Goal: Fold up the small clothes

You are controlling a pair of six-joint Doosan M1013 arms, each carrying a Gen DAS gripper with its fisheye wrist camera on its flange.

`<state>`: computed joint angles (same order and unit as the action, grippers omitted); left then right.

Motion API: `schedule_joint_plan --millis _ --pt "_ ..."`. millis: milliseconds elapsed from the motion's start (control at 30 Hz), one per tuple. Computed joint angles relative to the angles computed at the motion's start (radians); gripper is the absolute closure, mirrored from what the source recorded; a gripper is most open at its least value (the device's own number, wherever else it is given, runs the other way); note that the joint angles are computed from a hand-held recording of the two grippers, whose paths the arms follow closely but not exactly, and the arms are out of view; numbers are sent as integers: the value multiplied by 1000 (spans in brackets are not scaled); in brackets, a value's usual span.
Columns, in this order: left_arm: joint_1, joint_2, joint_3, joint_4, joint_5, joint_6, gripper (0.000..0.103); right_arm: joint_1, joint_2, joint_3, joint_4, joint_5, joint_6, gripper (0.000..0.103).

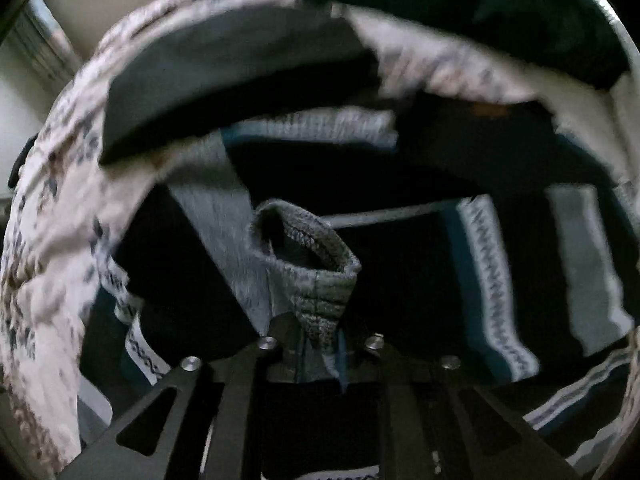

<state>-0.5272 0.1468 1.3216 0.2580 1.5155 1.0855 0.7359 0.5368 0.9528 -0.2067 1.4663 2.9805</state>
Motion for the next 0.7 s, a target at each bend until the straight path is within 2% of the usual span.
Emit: schedule_joint_plan --millis 33,67,100,167,233,333,433,500,567,700 --pt "11 -6 4 -5 0 5 0 -8 -41 70 36 -107 23 60" --pt "19 -14 8 -11 0 4 0 -7 -80 122 40 -173 63 49" --pt "27 -25 13 -18 4 3 0 -1 -102 149 20 -186 90 36" --pt "42 -44 19 -40 34 -10 0 19 -132 165 -27 -114 129 28" --pt "70 -70 33 -86 59 -31 0 35 -145 157 -46 11 134 6" --pt "135 -105 67 -202 108 -87 0 60 -165 159 -65 154 137 2" --pt "233 -140 121 -351 113 -199 0 77 -202 186 -57 221 150 2" --pt "302 -175 177 -418 58 -301 0 84 -216 203 -49 233 157 2" --pt "345 -194 211 -438 13 -360 0 85 -228 222 -21 235 146 2" --pt "418 -226 277 -462 -140 -464 0 91 -227 234 13 230 125 2"
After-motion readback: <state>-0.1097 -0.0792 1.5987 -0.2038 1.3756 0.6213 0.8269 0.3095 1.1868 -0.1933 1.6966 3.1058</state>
